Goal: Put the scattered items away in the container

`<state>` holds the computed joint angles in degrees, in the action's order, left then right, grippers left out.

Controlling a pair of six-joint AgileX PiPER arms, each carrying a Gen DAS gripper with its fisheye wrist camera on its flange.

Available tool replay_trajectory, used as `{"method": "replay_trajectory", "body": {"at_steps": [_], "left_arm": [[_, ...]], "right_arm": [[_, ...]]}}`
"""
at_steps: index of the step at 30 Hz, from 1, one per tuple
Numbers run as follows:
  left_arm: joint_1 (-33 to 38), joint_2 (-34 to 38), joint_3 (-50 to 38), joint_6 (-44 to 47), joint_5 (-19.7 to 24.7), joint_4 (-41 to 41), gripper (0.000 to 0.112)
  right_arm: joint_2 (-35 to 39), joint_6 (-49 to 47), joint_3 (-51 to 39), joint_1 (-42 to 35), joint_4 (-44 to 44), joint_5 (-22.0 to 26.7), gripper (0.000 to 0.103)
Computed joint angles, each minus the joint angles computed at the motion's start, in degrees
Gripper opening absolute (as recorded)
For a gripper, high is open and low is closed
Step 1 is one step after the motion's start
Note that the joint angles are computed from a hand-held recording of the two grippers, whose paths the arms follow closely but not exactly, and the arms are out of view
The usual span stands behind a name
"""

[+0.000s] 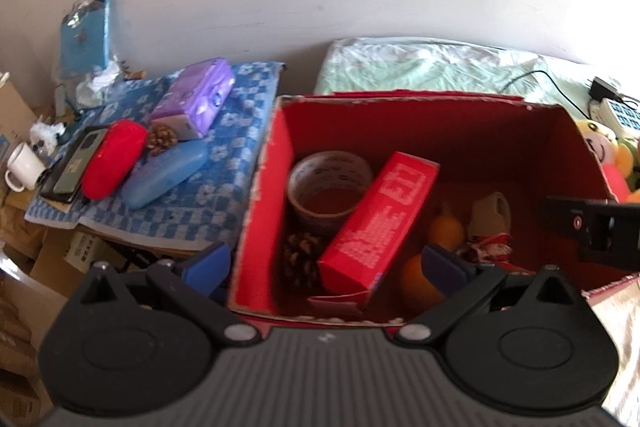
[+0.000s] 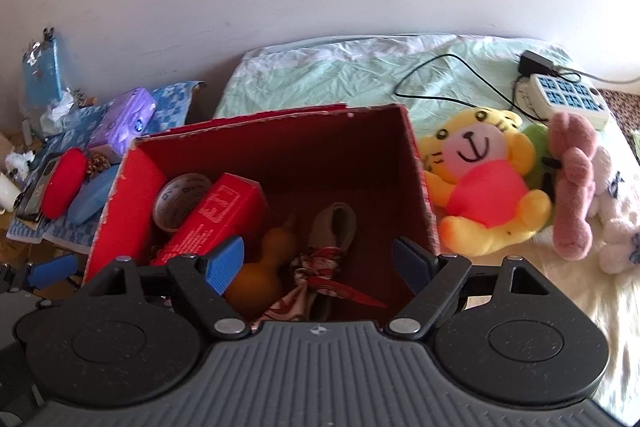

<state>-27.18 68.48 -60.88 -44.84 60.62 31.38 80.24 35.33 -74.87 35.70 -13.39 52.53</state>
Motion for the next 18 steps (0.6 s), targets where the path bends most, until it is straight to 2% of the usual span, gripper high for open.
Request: {"method": "replay_trajectory", "body": {"at_steps": [18], "left_arm": [[-0.06, 0.87, -0.55, 2.22, -1.16, -1.90, 0.101]], "right_arm": [[1.18, 0.15, 0.24, 0.30, -1.62, 1.08, 0.084]]}}
